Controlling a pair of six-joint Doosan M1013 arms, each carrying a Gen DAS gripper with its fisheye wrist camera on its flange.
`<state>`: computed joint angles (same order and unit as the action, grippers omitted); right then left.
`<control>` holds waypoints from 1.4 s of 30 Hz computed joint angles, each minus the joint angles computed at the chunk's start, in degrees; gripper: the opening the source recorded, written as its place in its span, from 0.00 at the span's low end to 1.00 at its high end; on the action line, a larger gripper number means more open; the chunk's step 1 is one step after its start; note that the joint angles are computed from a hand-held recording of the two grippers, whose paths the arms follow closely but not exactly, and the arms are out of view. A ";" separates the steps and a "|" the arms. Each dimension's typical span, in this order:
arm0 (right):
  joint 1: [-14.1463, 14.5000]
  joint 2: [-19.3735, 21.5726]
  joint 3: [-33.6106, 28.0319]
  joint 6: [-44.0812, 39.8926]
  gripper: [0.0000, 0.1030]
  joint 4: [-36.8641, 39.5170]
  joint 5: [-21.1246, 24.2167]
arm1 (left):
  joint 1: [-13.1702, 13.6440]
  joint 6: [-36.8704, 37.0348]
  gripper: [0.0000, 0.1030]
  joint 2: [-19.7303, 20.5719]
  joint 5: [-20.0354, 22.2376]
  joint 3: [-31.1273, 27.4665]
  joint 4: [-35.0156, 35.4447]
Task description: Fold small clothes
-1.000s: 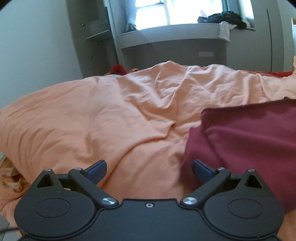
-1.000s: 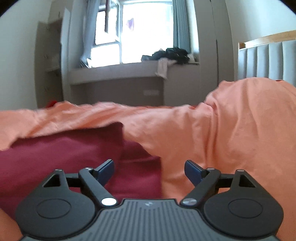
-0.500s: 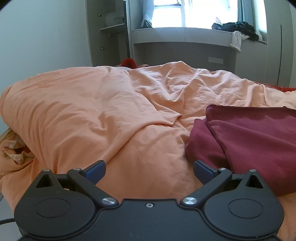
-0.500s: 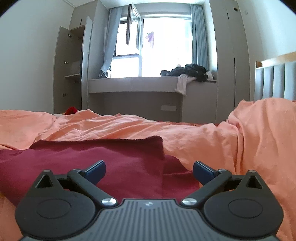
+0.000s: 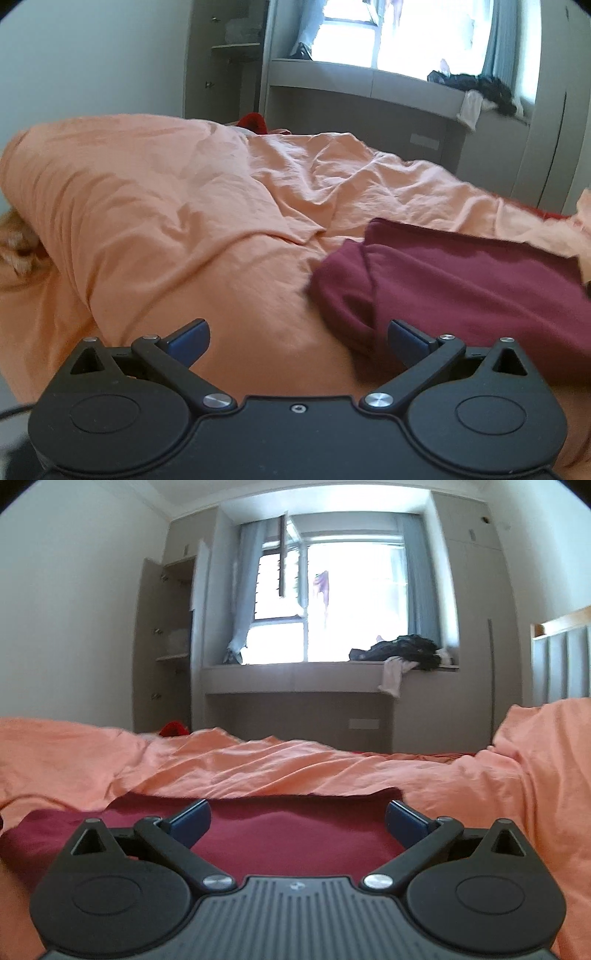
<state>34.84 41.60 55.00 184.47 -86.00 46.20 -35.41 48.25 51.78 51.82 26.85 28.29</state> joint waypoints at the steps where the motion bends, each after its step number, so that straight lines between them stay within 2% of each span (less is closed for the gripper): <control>1: 0.13 0.48 -0.92 -1.82 1.00 1.11 0.06 | -0.24 -1.66 0.99 -1.04 -2.01 2.28 0.39; 3: 0.36 1.22 -2.30 -5.03 1.00 2.84 -0.18 | -0.74 -3.75 0.99 -2.88 -5.75 6.44 0.75; 6: 0.74 2.10 -3.94 -9.89 1.00 5.00 -0.23 | -1.09 -3.89 0.99 -4.10 -8.98 9.39 -2.50; 9: 1.19 3.31 -5.78 -16.05 1.00 7.38 2.05 | -0.96 -5.57 0.99 -4.66 -12.92 11.42 -6.31; 11: 1.44 4.20 -6.99 -20.46 1.00 9.24 4.00 | -0.97 -7.87 0.99 -4.06 -13.30 10.82 -6.84; 15: 1.76 4.44 -6.25 -20.25 1.00 8.97 5.63 | -0.91 -8.02 0.99 -1.95 -10.57 7.24 -9.91; 17: 2.02 4.71 -6.05 -20.93 1.00 8.01 6.90 | -1.23 -9.48 0.99 -1.65 -10.70 7.02 -8.05; 21: 2.65 5.40 -6.84 -20.69 1.00 7.49 10.47 | -1.73 -13.35 0.99 -1.88 -12.81 8.21 -4.62; 24: 2.87 5.52 -6.71 -20.17 1.00 7.27 11.71 | -1.71 -12.77 0.99 -2.51 -16.73 9.89 -5.73; 28: 2.44 4.71 -5.38 -17.81 1.00 7.94 9.75 | -1.40 -11.08 0.99 -2.39 -19.26 9.98 -10.61; 34: 0.91 0.60 1.34 -9.48 1.00 4.42 0.87 | -1.28 -12.07 0.99 -0.57 -17.03 6.82 -10.74; 38: -0.23 -0.59 2.33 -8.81 1.00 3.48 0.42 | -1.13 -12.60 0.99 -0.22 -16.11 6.06 -11.22; 42: -2.40 -1.13 1.79 -9.36 0.99 7.56 1.06 | -1.01 -12.78 0.99 1.11 -13.33 3.13 -12.02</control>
<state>32.44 40.48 56.79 175.10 -78.44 47.26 -36.42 35.47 52.89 38.50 29.98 16.27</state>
